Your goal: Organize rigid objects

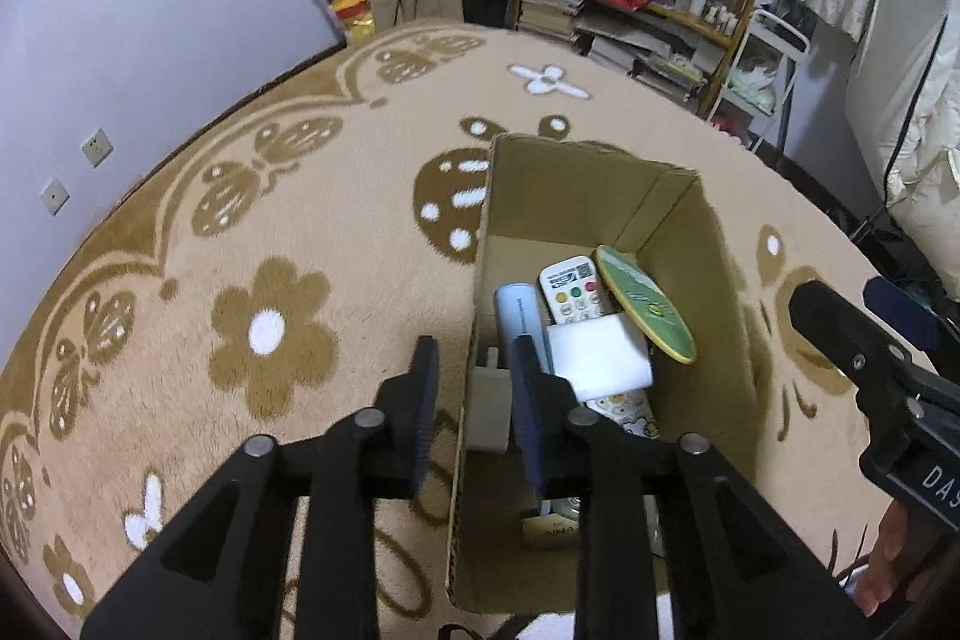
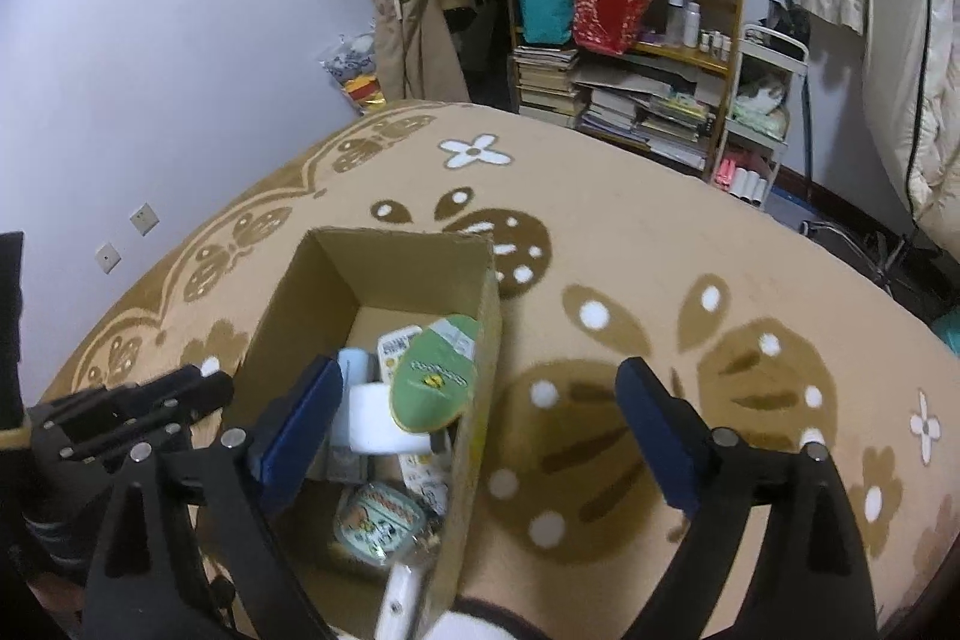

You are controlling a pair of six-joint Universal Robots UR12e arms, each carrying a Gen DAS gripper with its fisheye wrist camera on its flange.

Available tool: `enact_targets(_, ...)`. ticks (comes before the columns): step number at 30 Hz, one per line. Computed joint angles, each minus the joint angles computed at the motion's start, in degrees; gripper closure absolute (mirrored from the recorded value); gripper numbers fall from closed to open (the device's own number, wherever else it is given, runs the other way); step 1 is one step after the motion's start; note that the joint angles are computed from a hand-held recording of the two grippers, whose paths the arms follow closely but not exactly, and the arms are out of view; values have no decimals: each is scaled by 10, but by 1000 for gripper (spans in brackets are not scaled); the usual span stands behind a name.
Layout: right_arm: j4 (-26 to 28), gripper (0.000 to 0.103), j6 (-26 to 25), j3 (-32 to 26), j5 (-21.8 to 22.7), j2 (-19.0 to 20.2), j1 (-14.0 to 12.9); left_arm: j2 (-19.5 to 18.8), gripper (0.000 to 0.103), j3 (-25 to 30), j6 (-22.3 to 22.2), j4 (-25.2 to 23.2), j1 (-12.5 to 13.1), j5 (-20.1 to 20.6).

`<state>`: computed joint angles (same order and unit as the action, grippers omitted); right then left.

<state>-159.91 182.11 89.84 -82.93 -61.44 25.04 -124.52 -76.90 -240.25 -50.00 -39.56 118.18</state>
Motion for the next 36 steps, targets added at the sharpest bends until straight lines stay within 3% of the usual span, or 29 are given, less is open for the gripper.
enact_targets(2,-12,0,-2,10,-21,-7,1,1,71,2,-7,-6,-6,15)
enact_targets(4,-22,0,-11,22,-40,-17,1,2,50,6,-9,-16,-12,32)
enact_targets(5,-24,0,-14,27,-44,-22,0,2,46,9,-9,-18,-16,45)
enact_targets(13,-51,0,-14,79,-45,-69,-15,3,4,27,-4,-32,-53,156)
enact_targets(19,-88,0,-14,123,-19,-107,-32,8,1,21,-1,4,-75,198)
enact_targets(22,-118,0,-10,146,-38,-122,-34,10,1,18,-5,20,-84,219)
enact_targets(26,-153,0,1,171,-39,-136,-39,8,1,32,-41,-35,-101,278)
enact_targets(29,-187,0,10,196,-21,-150,-49,8,0,40,-42,-69,-114,306)
enact_targets(36,-241,0,2,236,-1,-162,-62,6,0,49,-68,-94,-126,329)
